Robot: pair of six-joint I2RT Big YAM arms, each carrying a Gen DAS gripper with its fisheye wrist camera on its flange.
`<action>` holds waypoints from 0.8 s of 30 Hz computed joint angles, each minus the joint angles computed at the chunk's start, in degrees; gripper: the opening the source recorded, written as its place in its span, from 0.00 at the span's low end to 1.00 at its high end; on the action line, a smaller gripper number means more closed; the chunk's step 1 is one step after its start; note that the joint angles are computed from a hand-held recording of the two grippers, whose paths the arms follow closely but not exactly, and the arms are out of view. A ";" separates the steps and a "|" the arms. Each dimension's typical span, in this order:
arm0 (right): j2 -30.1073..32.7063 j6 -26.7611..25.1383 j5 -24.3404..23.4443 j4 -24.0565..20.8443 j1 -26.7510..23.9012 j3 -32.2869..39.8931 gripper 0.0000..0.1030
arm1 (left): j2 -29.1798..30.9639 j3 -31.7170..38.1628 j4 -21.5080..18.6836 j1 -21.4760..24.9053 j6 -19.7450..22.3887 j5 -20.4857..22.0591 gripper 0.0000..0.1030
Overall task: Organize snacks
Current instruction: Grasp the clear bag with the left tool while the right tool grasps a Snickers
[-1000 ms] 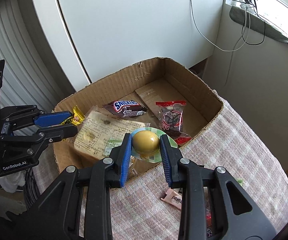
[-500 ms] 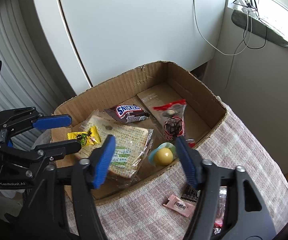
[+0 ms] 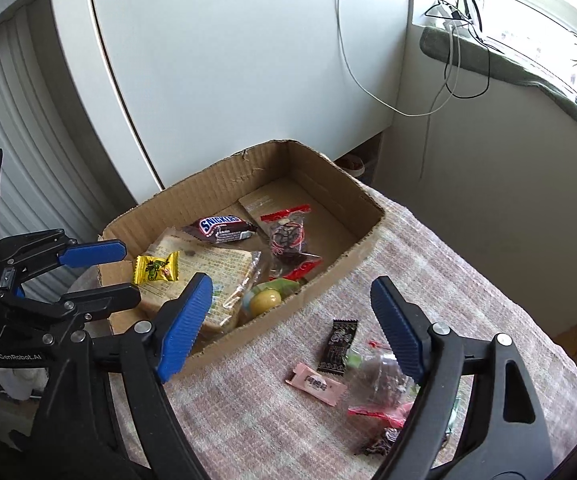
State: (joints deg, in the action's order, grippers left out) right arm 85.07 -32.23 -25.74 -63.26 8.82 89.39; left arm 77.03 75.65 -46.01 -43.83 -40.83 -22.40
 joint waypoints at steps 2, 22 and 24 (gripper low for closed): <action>-0.23 -0.39 -0.22 -0.38 -1.58 0.18 0.81 | 0.68 0.81 0.27 -0.63 0.03 0.29 0.48; 0.62 -12.16 -1.04 -5.08 -15.37 -1.96 0.68 | 11.95 12.35 1.08 -4.50 2.74 5.97 0.34; 1.08 -14.46 -1.42 -6.32 -16.07 -2.07 0.61 | 12.85 13.25 1.02 -4.47 2.29 6.72 0.34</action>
